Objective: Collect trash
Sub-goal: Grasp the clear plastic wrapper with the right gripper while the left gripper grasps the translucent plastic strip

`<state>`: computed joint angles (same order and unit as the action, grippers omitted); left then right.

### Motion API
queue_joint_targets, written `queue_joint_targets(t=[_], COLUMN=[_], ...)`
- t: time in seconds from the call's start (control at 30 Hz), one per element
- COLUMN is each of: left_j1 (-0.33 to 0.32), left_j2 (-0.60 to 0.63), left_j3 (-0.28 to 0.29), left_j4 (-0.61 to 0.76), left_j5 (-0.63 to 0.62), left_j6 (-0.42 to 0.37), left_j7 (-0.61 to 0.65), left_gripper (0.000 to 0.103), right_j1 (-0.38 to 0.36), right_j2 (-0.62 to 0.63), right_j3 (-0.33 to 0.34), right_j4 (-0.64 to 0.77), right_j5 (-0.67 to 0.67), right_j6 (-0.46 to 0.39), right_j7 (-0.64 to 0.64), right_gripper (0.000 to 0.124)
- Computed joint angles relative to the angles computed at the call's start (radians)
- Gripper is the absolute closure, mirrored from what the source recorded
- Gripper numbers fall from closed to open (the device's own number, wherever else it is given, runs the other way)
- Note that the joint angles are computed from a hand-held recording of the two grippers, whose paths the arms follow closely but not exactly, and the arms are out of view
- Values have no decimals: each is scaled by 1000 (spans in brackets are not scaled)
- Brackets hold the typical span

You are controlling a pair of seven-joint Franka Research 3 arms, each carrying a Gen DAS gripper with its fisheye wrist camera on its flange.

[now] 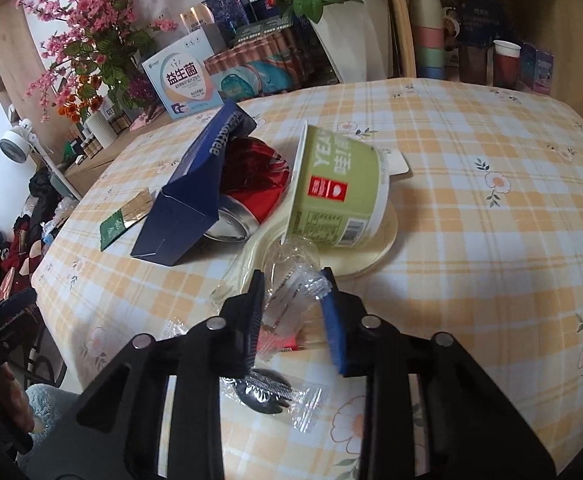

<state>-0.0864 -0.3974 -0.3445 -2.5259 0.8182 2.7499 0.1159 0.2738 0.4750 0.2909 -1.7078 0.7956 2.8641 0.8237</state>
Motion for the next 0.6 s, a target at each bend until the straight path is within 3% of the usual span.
queue_joint_targets(t=[0.17, 0.27, 0.4, 0.53, 0.6], left_j1=[-11, -20, -77, -129, -142], left_j2=[67, 128, 249, 367, 429], left_j3=[10, 19, 75, 109, 109], left_j4=[40, 81, 161, 247, 306], left_j5=[-10, -8, -108, -296, -383], left_j6=[61, 104, 194, 242, 233], left_j7=[32, 68, 249, 484, 596], left_gripper=[20, 32, 51, 55, 65], right_j1=[-43, -49, -53, -53, -53], right_j2=[-50, -70, -92, -106, -110], right_j3=[31, 26, 13, -5, -12], right_j4=[-52, -72, -94, -112, -118], right_j5=[86, 130, 192, 241, 265], right_j6=[10, 7, -2, -10, -13], right_j7=[-88, -124, -161, -189, -199], right_gripper=[96, 98, 98, 98, 98])
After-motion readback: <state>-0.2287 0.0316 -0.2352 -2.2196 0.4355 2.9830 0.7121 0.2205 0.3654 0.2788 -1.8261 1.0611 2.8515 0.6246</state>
